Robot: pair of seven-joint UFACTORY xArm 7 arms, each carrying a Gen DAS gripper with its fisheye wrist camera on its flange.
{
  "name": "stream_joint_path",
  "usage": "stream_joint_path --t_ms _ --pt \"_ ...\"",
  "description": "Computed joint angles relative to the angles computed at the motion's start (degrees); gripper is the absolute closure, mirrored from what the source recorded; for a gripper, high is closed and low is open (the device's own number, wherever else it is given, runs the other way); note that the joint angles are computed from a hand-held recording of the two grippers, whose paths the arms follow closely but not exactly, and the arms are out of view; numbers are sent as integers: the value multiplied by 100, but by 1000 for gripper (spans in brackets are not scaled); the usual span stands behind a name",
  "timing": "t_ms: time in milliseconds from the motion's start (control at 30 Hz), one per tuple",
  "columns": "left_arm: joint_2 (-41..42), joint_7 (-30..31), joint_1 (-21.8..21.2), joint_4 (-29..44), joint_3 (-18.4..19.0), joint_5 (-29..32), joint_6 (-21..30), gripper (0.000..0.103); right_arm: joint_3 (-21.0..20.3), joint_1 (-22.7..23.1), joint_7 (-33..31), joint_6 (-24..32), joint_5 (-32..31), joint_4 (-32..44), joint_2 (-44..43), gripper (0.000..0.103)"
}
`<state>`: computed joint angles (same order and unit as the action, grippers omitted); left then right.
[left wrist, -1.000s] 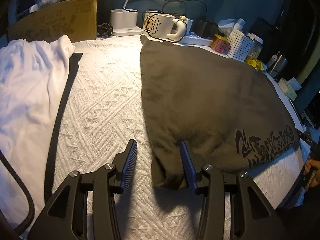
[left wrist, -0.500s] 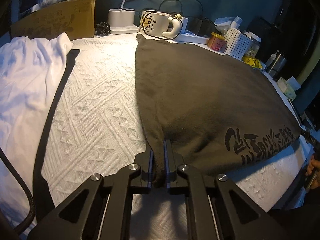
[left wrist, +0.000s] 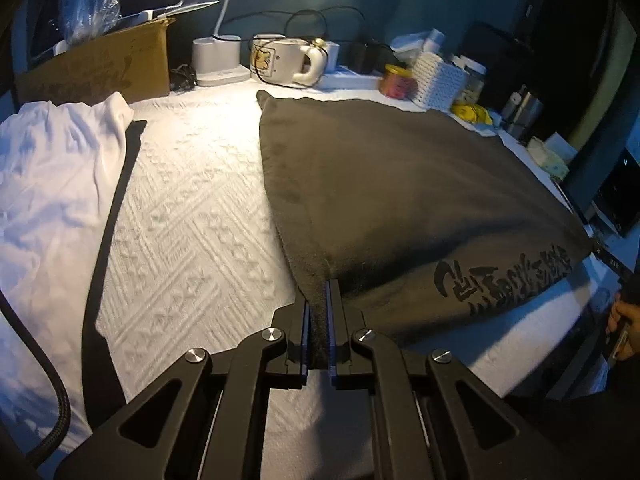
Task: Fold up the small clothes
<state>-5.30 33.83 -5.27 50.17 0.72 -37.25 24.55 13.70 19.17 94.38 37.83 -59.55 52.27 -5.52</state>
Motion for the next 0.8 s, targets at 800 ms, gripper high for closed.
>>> stream_joint_path --t_ms 800 --pt "-330 -449 -72 -554 73 823 125 81 50 -85 -121 -326 323 -451 -151 99"
